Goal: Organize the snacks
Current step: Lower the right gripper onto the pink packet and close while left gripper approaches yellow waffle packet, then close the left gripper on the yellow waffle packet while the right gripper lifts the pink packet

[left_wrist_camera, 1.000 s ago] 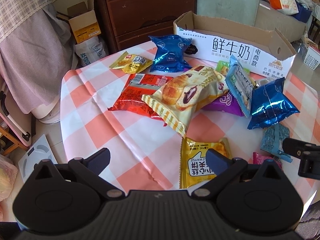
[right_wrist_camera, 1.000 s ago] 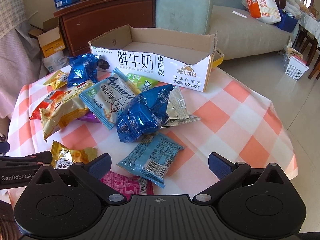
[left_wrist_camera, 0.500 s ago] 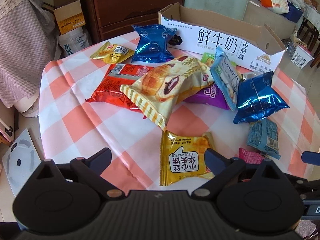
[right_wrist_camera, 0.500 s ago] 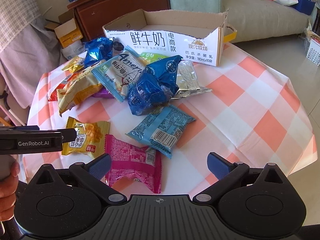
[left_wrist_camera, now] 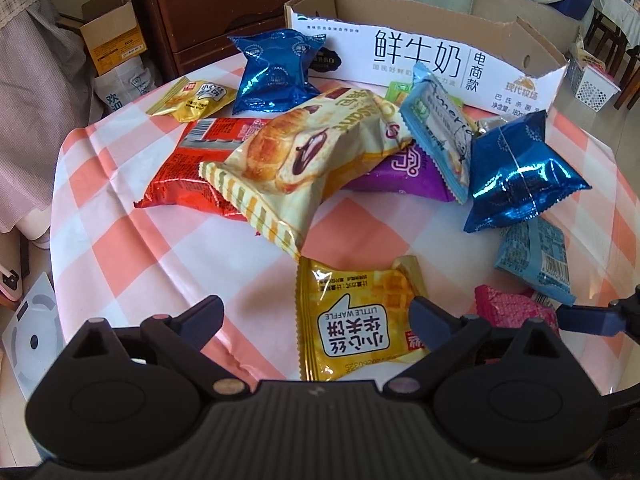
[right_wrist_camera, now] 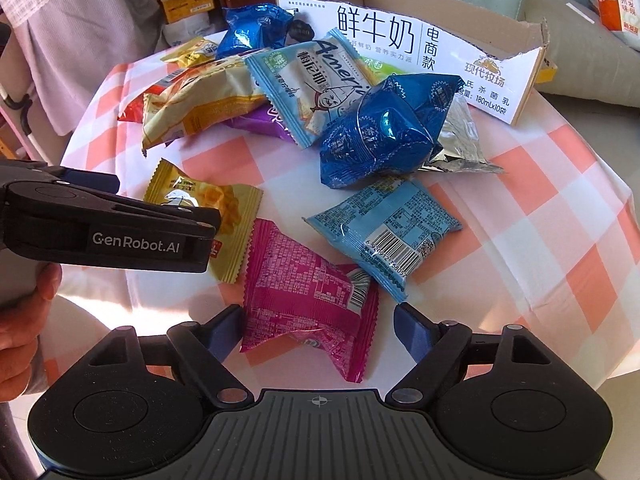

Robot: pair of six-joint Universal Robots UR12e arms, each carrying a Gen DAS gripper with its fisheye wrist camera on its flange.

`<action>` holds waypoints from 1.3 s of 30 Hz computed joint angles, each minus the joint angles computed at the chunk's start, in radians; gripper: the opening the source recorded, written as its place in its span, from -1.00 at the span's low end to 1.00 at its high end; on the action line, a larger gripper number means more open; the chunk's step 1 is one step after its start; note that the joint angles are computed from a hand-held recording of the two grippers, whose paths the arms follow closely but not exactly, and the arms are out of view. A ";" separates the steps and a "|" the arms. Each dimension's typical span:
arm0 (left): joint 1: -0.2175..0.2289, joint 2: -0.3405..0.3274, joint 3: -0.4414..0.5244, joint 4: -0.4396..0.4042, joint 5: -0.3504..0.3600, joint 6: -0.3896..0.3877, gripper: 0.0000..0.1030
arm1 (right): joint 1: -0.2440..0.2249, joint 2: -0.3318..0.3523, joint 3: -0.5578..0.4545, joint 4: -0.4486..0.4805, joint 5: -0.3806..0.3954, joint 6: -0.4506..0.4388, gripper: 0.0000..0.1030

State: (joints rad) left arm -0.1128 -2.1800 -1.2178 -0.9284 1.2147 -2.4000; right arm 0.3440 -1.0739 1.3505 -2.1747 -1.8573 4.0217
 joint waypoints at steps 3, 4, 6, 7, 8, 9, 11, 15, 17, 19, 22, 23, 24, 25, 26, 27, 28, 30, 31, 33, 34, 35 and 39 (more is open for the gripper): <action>0.005 0.000 -0.003 0.016 -0.006 -0.008 0.80 | -0.004 0.007 -0.008 -0.004 0.004 -0.056 0.25; 0.007 -0.001 -0.002 0.017 -0.011 -0.011 0.75 | -0.004 0.011 -0.012 -0.007 0.001 -0.084 0.21; 0.012 -0.004 0.008 0.005 -0.019 -0.022 0.53 | -0.003 0.017 -0.018 -0.023 -0.008 -0.153 0.09; 0.014 -0.006 0.014 -0.003 -0.023 -0.030 0.48 | -0.002 0.019 -0.018 -0.037 -0.008 -0.190 0.06; 0.017 -0.009 0.019 -0.008 -0.027 -0.038 0.38 | -0.003 0.019 -0.017 -0.049 -0.003 -0.214 0.03; 0.019 -0.011 0.024 -0.015 -0.031 -0.044 0.29 | -0.005 0.020 -0.016 -0.069 0.009 -0.241 0.02; 0.023 -0.014 0.033 -0.027 -0.035 -0.058 0.14 | -0.009 0.021 -0.012 -0.097 0.026 -0.270 0.00; 0.031 -0.022 0.051 -0.041 -0.031 -0.087 0.02 | -0.018 0.013 0.008 -0.166 0.073 -0.307 -0.14; 0.037 -0.027 0.062 -0.052 -0.035 -0.098 0.02 | -0.023 0.009 0.017 -0.197 0.091 -0.334 -0.15; 0.042 -0.031 0.069 -0.060 -0.041 -0.106 0.02 | -0.025 0.008 0.020 -0.203 0.096 -0.355 -0.15; 0.048 -0.030 0.068 -0.064 -0.064 -0.104 0.02 | -0.034 0.011 0.017 -0.193 0.109 -0.364 -0.14; 0.050 -0.029 0.068 -0.073 -0.075 -0.094 0.03 | -0.037 0.010 0.018 -0.195 0.114 -0.368 -0.13; 0.050 -0.028 0.068 -0.080 -0.083 -0.087 0.07 | -0.040 0.010 0.019 -0.197 0.121 -0.373 -0.11; 0.050 -0.026 0.066 -0.088 -0.093 -0.078 0.12 | -0.045 0.010 0.020 -0.201 0.134 -0.381 -0.09; 0.050 -0.023 0.062 -0.095 -0.102 -0.066 0.19 | -0.048 0.010 0.020 -0.201 0.141 -0.384 -0.08; 0.050 -0.019 0.058 -0.099 -0.109 -0.052 0.23 | -0.051 0.010 0.019 -0.195 0.148 -0.386 -0.03; 0.050 -0.015 0.053 -0.102 -0.113 -0.035 0.24 | -0.055 0.012 0.014 -0.179 0.156 -0.387 0.01; 0.049 -0.007 0.042 -0.102 -0.119 0.000 0.29 | -0.060 0.015 0.007 -0.147 0.163 -0.381 0.04; 0.050 -0.003 0.036 -0.102 -0.124 0.018 0.31 | -0.062 0.015 0.006 -0.139 0.166 -0.379 0.06; 0.051 0.002 0.031 -0.113 -0.134 0.056 0.38 | -0.066 0.014 0.010 -0.144 0.174 -0.387 0.06; 0.050 0.003 0.029 -0.116 -0.133 0.070 0.38 | -0.067 0.013 0.012 -0.149 0.175 -0.394 0.04; 0.049 0.004 0.025 -0.115 -0.129 0.082 0.38 | -0.068 0.014 0.013 -0.150 0.176 -0.399 -0.01; 0.048 0.015 0.002 -0.091 -0.125 0.119 0.38 | -0.073 0.010 0.015 -0.155 0.190 -0.403 -0.11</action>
